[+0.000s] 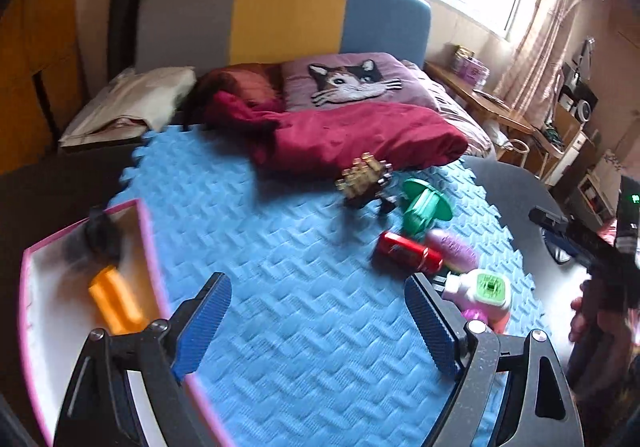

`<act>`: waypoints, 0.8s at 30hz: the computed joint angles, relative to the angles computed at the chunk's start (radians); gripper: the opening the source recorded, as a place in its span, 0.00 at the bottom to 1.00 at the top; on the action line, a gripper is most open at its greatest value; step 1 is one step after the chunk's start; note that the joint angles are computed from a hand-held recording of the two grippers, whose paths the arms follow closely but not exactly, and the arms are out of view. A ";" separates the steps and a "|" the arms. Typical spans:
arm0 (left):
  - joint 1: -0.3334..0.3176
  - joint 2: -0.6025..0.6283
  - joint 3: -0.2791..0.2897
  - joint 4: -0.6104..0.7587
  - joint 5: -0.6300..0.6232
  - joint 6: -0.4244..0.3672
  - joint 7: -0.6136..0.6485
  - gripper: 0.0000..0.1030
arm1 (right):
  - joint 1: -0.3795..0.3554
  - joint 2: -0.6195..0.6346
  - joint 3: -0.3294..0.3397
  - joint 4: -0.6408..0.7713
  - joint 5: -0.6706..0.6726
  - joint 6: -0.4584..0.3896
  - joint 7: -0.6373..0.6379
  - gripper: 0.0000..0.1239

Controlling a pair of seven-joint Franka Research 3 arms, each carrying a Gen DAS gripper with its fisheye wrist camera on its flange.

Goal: Organize rigid objects
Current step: 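Reach to the brown spiky brush and grasp it with the left gripper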

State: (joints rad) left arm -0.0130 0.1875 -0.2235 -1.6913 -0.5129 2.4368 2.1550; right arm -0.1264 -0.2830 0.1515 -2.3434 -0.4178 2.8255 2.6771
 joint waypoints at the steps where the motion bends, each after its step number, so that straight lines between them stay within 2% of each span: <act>1: -0.012 0.039 -0.006 0.046 0.012 -0.015 -0.017 0.86 | 0.017 0.002 -0.015 -0.004 0.030 0.010 -0.022 0.66; 8: -0.090 0.267 -0.037 0.327 0.212 -0.058 -0.163 0.87 | 0.063 0.041 -0.034 0.031 0.094 -0.005 -0.104 0.66; 14: -0.147 0.429 -0.047 0.537 0.361 -0.092 -0.225 0.86 | 0.098 0.039 -0.063 0.019 0.200 0.036 -0.186 0.66; 15: -0.158 0.454 -0.045 0.570 0.384 -0.096 -0.229 0.80 | 0.100 0.039 -0.063 0.018 0.213 0.041 -0.196 0.66; 16: -0.169 0.481 -0.042 0.607 0.408 -0.108 -0.232 0.69 | 0.098 0.037 -0.060 0.016 0.220 0.044 -0.201 0.66; 18: -0.187 0.547 -0.039 0.706 0.438 -0.163 -0.245 0.65 | 0.096 0.033 -0.057 0.012 0.235 0.057 -0.215 0.66; 20: -0.206 0.616 -0.031 0.811 0.460 -0.215 -0.262 0.54 | 0.087 0.032 -0.048 0.011 0.237 0.058 -0.218 0.66; 22: -0.198 0.632 -0.039 0.826 0.448 -0.215 -0.277 0.51 | 0.094 0.034 -0.053 0.011 0.259 0.056 -0.237 0.66; 24: -0.172 0.583 -0.052 0.739 0.425 -0.168 -0.282 0.51 | 0.105 0.037 -0.059 0.013 0.285 0.051 -0.266 0.66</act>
